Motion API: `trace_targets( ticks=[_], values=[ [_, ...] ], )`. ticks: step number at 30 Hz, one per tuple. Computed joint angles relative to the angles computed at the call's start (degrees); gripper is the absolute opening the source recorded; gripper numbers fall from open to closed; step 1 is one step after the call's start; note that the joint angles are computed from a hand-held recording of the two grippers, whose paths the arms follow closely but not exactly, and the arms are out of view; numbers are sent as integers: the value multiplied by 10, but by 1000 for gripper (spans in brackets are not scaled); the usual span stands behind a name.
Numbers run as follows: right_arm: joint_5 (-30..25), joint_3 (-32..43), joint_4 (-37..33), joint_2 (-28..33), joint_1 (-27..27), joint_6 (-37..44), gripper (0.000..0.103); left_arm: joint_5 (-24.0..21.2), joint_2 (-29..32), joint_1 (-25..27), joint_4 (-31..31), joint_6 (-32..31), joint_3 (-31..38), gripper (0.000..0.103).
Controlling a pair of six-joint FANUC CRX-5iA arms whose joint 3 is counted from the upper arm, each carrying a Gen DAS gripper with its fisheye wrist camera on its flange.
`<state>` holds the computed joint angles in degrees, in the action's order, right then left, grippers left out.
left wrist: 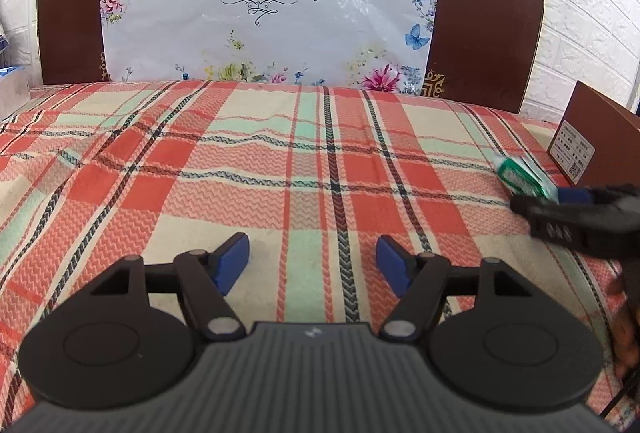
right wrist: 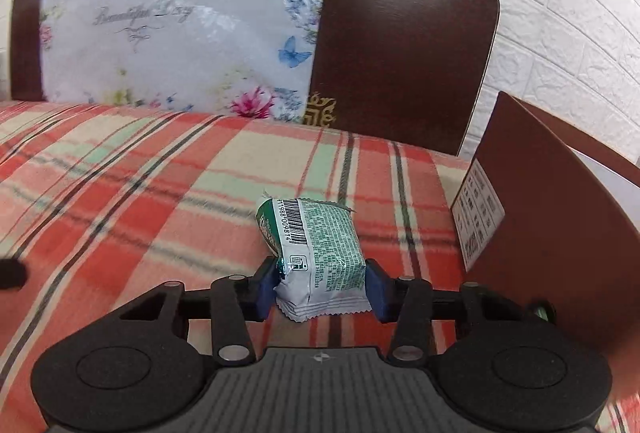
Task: Organize objects
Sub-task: 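Move the right gripper to the green snack packet and grasp it, then carry the snack packet over the brown box with the right gripper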
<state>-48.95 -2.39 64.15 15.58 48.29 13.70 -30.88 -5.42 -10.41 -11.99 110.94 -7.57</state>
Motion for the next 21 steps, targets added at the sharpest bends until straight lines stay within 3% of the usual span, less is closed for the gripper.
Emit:
trace_targets(
  ticks=[7,9,11,12,13,15,17,21],
  values=[
    [11,-117,-31,-114,65,-13,45,-6,2,-1,7,-21,3,77],
    [80,-160,-89,-176,59,-58,45,-13,5,-2,10,-31,7,79],
    [185,-221,-141,-247,29,-132,46,-24,10,-3,15,-44,14,82],
    [210,-248,-142,-272,19,-177,56,-31,14,-2,21,-56,19,83],
    [204,-271,-112,-290,12,-234,56,-42,18,-5,18,-59,28,84],
    [114,-290,-48,-306,30,-300,64,-64,27,-8,33,-77,46,83],
    [43,-294,-24,-309,50,-311,69,-69,32,-4,85,-113,52,75],
    [-3,-306,6,-307,65,-314,69,-62,41,-29,136,-155,78,74]
  ],
)
